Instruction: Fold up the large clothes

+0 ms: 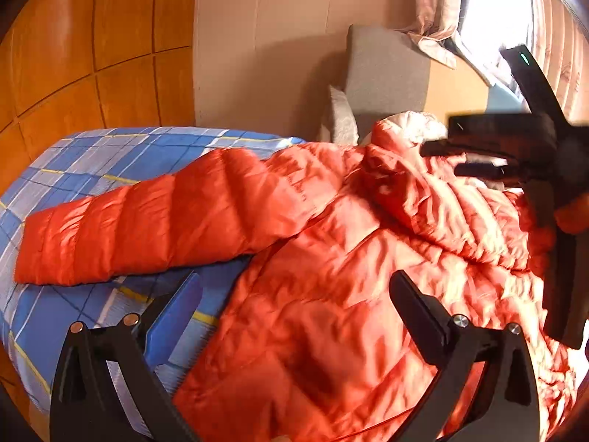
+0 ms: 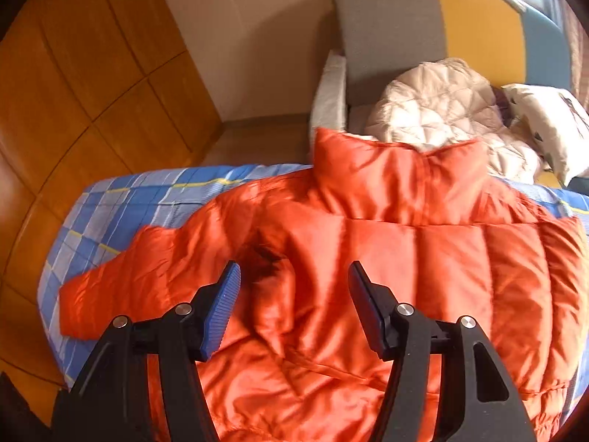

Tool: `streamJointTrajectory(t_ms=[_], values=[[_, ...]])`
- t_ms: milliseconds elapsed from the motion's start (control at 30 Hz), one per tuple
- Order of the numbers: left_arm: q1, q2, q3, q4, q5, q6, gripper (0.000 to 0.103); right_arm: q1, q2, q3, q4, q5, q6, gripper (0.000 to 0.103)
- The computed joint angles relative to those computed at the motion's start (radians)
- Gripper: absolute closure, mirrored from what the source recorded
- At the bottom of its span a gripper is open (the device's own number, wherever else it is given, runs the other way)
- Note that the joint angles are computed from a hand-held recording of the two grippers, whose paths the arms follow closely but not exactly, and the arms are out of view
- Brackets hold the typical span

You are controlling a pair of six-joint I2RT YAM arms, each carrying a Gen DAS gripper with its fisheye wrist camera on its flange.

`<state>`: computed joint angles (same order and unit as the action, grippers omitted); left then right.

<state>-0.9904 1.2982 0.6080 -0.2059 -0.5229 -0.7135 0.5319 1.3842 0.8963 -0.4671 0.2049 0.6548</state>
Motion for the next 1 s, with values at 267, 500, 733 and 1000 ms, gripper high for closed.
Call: streamJointTrajectory(t_ms=[267, 500, 733, 1000], values=[[0.03, 0.131, 0.171, 0.034, 0.097, 0.09, 0.002, -0.227, -0.257, -0.158, -0.133, 0.018, -0.106, 0.042], [0.099, 0.32, 0.38, 0.034, 0.266, 0.189, 0.033, -0.448, -0.37, -0.257, -0.162, -0.024, -0.262, 0.042], [0.142, 0.491, 0.556, -0.009, 0.347, 0.234, 0.058, -0.55, -0.397, -0.302, -0.141, -0.054, -0.341, 0.042], [0.176, 0.517, 0.526, 0.051, 0.389, 0.209, 0.099, -0.584, -0.421, -0.309, -0.145, -0.04, -0.364, 0.042]])
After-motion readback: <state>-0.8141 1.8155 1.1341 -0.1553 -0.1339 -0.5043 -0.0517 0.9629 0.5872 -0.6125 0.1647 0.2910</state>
